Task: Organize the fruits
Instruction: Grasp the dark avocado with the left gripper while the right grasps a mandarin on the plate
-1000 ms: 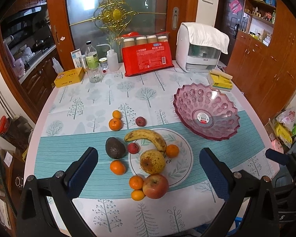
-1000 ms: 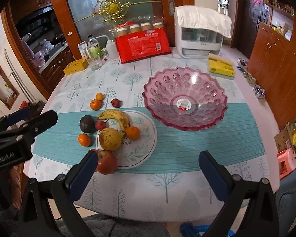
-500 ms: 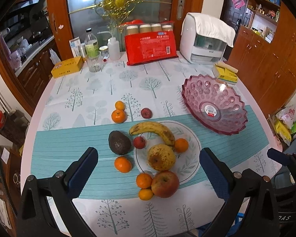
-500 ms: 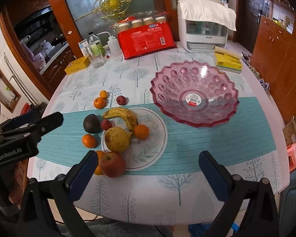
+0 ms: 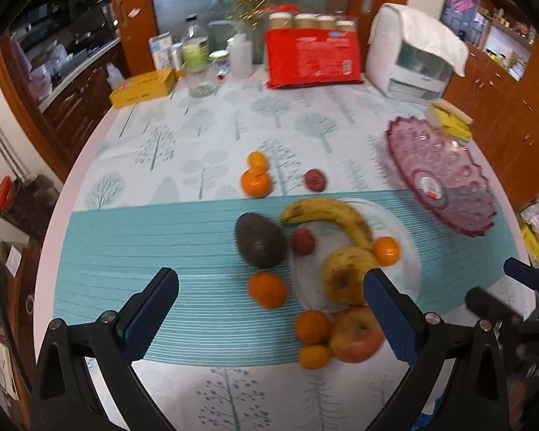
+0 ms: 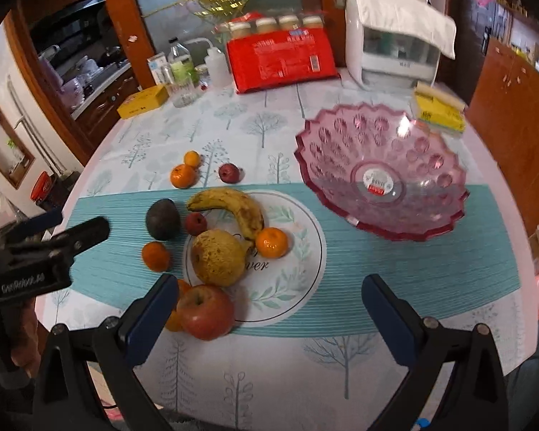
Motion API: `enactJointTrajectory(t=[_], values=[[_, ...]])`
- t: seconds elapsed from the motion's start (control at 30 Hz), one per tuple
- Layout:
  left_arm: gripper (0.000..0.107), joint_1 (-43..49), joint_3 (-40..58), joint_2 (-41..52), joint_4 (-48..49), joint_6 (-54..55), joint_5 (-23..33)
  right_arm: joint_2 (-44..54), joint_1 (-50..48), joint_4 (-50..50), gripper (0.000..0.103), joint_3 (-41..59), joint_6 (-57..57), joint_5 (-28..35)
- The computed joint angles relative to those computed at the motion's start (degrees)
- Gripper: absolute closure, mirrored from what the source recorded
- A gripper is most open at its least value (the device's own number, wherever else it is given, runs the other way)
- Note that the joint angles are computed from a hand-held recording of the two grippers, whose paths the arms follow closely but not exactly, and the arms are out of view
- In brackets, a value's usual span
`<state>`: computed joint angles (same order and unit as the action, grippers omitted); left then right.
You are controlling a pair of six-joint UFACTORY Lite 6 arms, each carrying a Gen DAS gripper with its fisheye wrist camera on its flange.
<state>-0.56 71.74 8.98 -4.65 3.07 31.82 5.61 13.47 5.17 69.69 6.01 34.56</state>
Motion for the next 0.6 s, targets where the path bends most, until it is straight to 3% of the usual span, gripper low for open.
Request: enactJointTrajectory(t=[0.07, 0.17, 0.5, 0.6], values=[[0.005, 1.60, -0.86, 1.87, -0.23, 0.74, -2.27, 3.83, -0.82, 1.81, 0.018, 1.24, -1.37, -1.00], [0.005, 3.28, -0.62, 4.93, -0.30, 1.58, -4.04, 9.07, -0.87, 1.52, 0.027, 3.25, -1.42, -1.82], [0.005, 8.22, 14.63, 23.43, -10.66, 6.58, 1.35, 24.89, -2.52, 4.29, 0.029, 12.05, -5.85, -4.92], [0.005, 8.56, 20.41, 28.42, -13.48, 7.32, 4.40, 28.79, -2.80, 5.91, 0.035, 15.49, -8.01, -4.82]])
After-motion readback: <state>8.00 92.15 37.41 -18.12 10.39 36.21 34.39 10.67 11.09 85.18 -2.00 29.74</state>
